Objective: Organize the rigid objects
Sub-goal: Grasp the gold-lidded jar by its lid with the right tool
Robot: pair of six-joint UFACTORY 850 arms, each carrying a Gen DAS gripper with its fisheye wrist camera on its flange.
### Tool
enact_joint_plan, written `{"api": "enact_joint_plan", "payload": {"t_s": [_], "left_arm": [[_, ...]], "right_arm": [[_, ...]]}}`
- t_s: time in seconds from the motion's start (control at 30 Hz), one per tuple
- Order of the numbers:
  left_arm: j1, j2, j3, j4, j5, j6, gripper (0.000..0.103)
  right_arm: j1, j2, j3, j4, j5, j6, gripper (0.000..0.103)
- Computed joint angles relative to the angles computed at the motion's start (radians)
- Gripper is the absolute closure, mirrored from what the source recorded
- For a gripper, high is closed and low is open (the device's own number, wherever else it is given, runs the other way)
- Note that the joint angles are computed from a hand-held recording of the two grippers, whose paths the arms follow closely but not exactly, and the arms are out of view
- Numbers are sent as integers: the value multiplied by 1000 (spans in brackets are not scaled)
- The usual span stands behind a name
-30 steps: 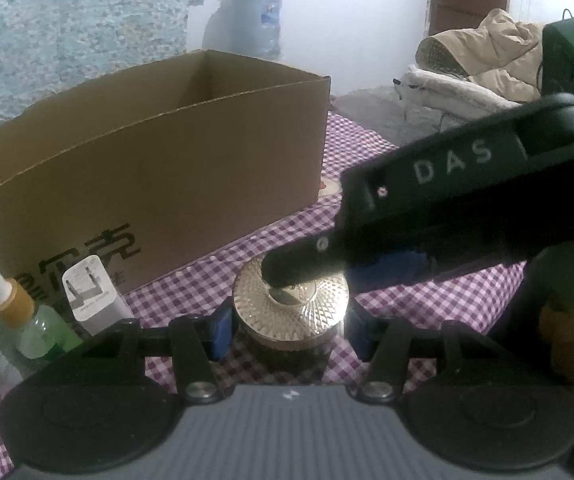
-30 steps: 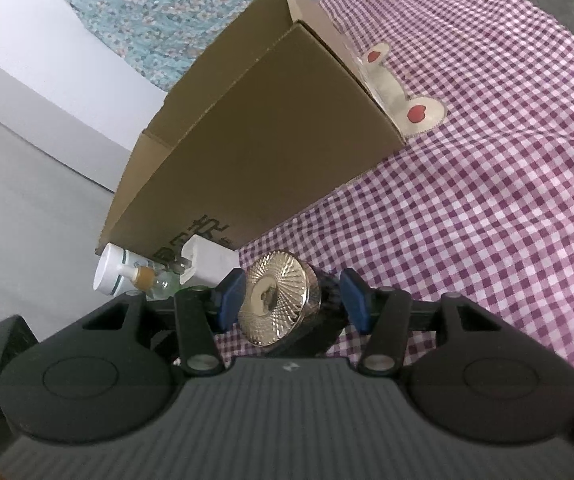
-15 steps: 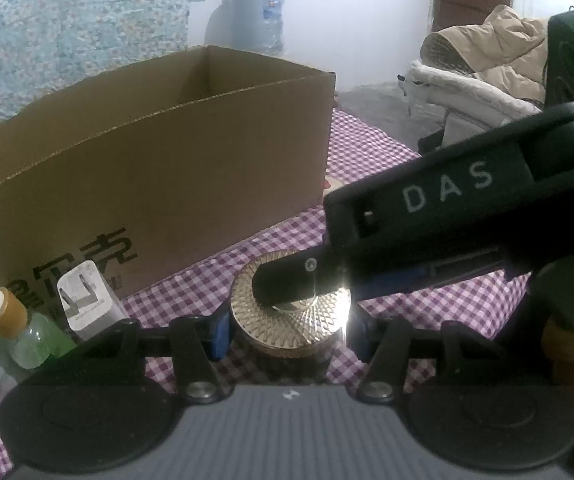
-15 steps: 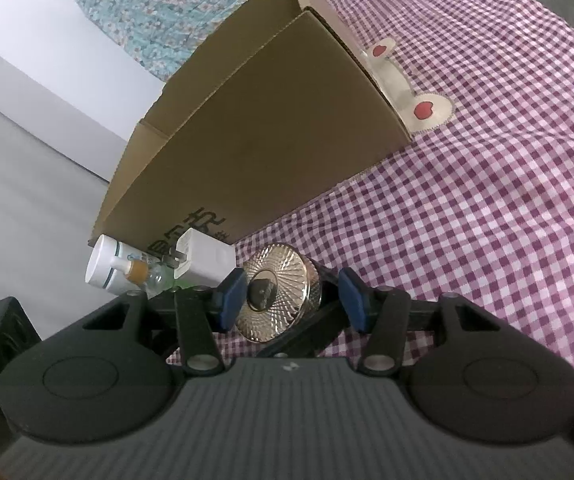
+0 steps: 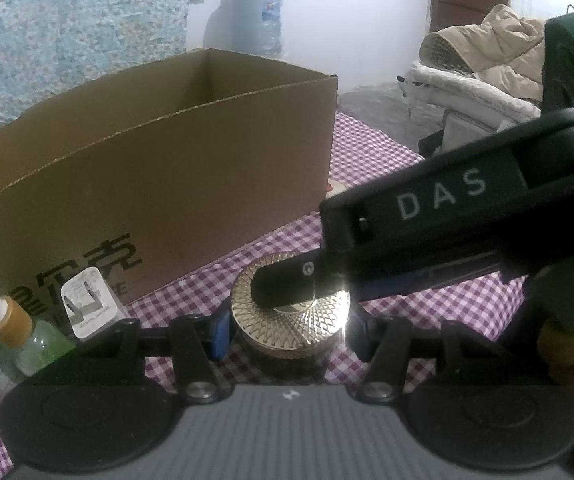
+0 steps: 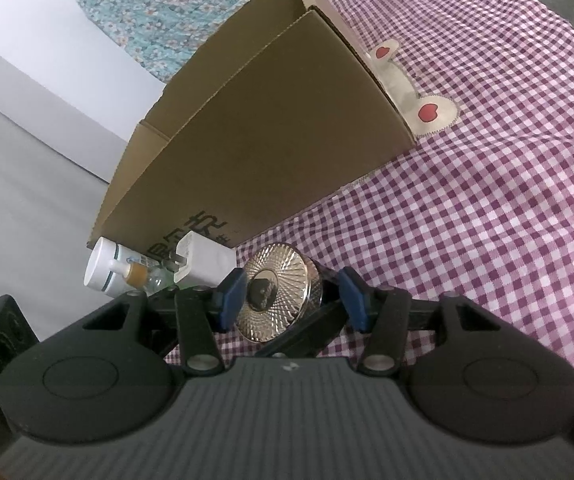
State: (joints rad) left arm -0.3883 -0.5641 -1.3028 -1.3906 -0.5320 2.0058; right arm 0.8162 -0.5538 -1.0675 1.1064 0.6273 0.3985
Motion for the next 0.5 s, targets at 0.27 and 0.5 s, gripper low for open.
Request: {"api": "enact_joint_plan", "payload": {"t_s": [0.27, 0.5], "left_arm": [[-7, -10, -20, 40, 3, -43, 46], [-10, -23, -35, 62, 0, -77, 46]], "right_arm": [[2, 2, 14, -26, 9, 45, 50], [1, 1, 16, -29, 12, 56, 49]]}}
